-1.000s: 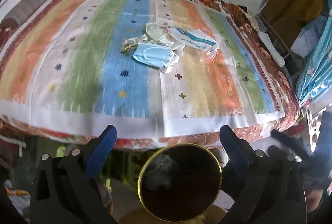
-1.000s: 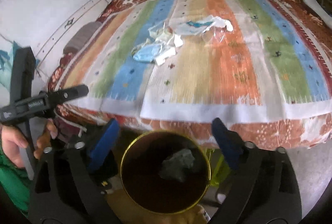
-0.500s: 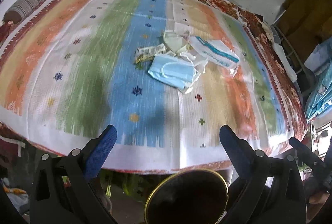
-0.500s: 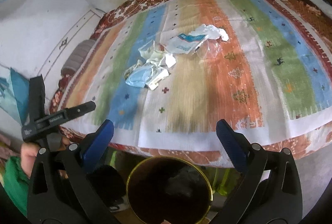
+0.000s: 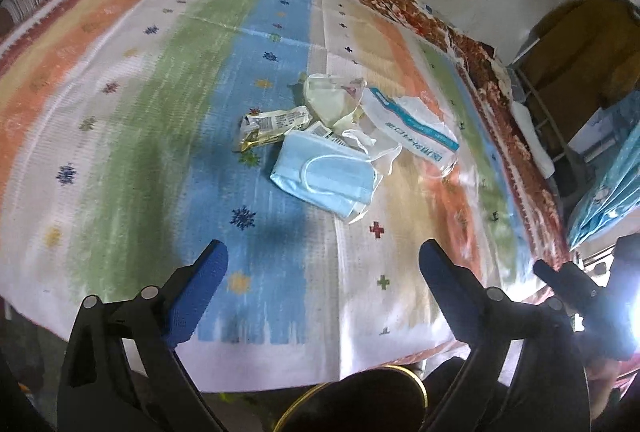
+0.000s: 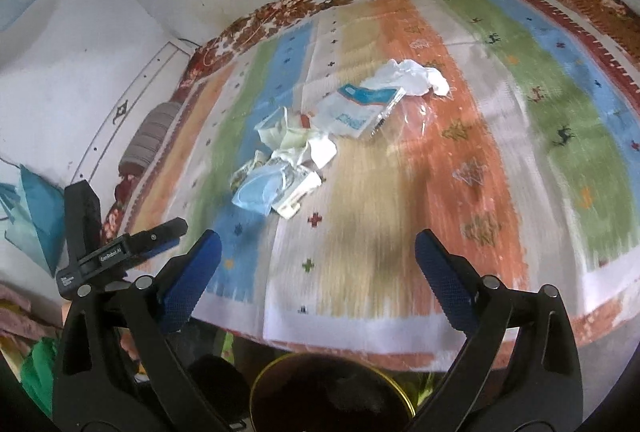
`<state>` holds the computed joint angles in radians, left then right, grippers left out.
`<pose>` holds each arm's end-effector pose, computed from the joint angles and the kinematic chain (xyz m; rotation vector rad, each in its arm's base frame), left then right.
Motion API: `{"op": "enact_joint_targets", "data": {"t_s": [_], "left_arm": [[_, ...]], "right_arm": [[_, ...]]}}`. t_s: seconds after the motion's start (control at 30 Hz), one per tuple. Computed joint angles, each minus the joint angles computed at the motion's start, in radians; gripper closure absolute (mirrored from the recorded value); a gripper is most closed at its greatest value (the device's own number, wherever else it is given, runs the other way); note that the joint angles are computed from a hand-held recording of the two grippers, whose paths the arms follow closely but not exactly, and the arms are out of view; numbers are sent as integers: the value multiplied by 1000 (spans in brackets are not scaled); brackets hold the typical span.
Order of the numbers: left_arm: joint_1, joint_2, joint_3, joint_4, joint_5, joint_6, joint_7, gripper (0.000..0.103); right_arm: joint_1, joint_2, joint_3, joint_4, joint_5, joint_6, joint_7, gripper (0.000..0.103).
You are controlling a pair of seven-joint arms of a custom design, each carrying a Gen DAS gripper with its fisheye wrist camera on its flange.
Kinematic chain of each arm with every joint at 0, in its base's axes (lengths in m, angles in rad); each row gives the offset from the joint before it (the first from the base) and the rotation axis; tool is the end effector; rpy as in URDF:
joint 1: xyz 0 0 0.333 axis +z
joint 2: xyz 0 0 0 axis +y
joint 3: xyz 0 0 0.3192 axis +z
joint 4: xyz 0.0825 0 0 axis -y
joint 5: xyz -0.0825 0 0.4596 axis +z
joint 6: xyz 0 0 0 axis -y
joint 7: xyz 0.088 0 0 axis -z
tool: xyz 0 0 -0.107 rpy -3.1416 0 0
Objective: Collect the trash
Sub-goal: 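Move both tools back toward the remaining trash on the sheet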
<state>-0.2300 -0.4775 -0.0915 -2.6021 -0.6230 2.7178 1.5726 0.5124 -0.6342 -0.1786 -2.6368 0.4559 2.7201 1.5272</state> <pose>0.4718 -0.1342 0.4375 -2.2342 1.8861 -1.0423 0.4462 0.1370 0.4893 -1.6745 1.6399 -0.0632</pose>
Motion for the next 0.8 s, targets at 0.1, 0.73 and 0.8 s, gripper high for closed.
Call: {"op": "enact_joint_targets", "data": {"t_s": [0.1,0.73,0.8], "left_arm": [[-11,34,15,22,-26,8,25,12],[25,240,-2,144,-163,11,132,26],[42,251,-17,149,-129,11,102,27]], "right_arm": [[36,43,-41,24,50,23,-43,13],[-2,318,-48,212,404,-16,-303,34],[-20,343,-38,228,438,-34,-322,39]]}}
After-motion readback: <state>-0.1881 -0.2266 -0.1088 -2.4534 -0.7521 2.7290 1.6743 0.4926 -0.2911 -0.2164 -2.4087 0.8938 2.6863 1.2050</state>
